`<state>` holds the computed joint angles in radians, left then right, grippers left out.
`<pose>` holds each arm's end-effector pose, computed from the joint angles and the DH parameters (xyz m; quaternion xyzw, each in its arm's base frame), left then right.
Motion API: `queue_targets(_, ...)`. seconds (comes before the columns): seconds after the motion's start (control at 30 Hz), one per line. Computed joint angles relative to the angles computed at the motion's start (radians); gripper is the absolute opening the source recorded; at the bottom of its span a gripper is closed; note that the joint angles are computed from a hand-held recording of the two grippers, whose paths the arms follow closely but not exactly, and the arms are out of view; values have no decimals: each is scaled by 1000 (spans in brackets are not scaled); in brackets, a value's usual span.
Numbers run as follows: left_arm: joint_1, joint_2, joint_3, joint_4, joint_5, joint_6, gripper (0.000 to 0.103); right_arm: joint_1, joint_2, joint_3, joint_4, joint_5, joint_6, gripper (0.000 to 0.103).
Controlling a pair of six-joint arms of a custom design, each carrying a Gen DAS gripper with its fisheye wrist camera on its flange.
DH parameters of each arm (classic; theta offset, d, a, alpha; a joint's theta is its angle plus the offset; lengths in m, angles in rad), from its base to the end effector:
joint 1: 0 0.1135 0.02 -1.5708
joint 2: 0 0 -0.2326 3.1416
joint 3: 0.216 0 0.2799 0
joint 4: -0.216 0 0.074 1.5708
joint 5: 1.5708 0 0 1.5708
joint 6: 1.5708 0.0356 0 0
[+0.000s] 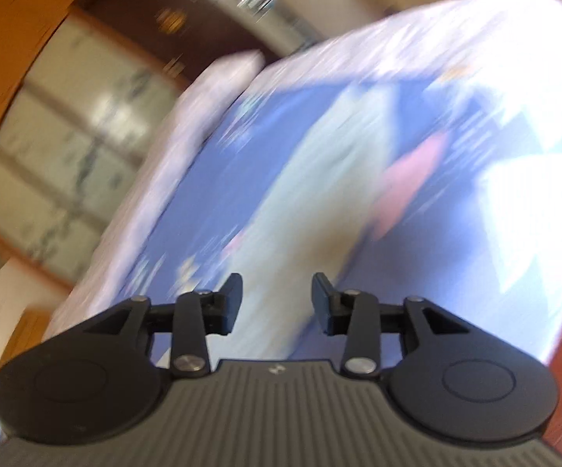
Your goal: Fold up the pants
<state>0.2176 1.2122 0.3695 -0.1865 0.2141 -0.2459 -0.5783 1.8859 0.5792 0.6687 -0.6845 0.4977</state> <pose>0.2176 0.0404 0.0739 -0.1922 0.9390 -0.1067 0.2645 0.2660 -0.1468 0.0259 0.3016 0.7999 0.2824 0.4353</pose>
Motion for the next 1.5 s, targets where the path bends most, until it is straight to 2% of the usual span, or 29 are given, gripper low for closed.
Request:
queue_targets(0.07, 10, 71, 9, 49, -21, -11, 20, -25, 67, 66, 12, 44, -1, 46)
queue_targets(0.23, 22, 99, 58, -10, -9, -47, 20, -12, 271, 322, -66, 113, -63, 47)
queue_targets(0.43, -52, 102, 85, -47, -112, -60, 22, 18, 456, 626, -179, 92, -79, 45)
queue_targets(0.53, -75, 121, 106, -50, -143, -69, 24, 27, 482, 681, -202, 89, -71, 45)
queue_targets(0.57, -80, 117, 105, -52, -148, -72, 25, 28, 490, 704, -224, 87, -69, 40)
queue_targets(0.6, -84, 117, 104, -50, -153, -71, 25, 27, 488, 719, -259, 93, -75, 25)
queue_targets(0.63, -87, 115, 104, -53, -157, -68, 25, 30, 484, 735, -300, 101, -76, 20)
queue_targets(0.7, -81, 102, 101, -60, -146, -59, 26, 26, 453, 706, -298, 96, -49, 16)
queue_targets(0.8, -48, 54, 86, -76, -97, -53, 28, 24, 336, 581, -230, 73, -44, 16)
queue_targets(1.0, 10, -171, 30, -117, 50, -51, 32, 124, -50, 227, -116, 72, -192, 16)
queue_targets(1.1, -4, -157, 54, -93, 136, -62, 36, 248, -232, 50, -90, 90, -286, 16)
queue_targets(1.17, -21, -95, 91, -64, 188, -76, 39, 367, -321, -51, -75, 143, -338, 16)
queue_targets(1.27, -66, -21, 124, -20, 224, -93, 44, 574, -336, -122, -42, 247, -354, 16)
queue_targets(1.37, -105, 51, 153, 8, 204, -100, 46, 776, -234, -95, -23, 359, -374, 16)
queue_targets(1.43, -112, 100, 166, 20, 208, -111, 49, 883, -142, -52, -19, 411, -421, 21)
queue_targets(1.47, -116, 125, 172, 26, 206, -119, 49, 925, -100, -25, -43, 425, -470, 32)
queue_targets(1.5, -120, 142, 175, 29, 203, -129, 50, 955, -67, 18, -119, 431, -538, 55)
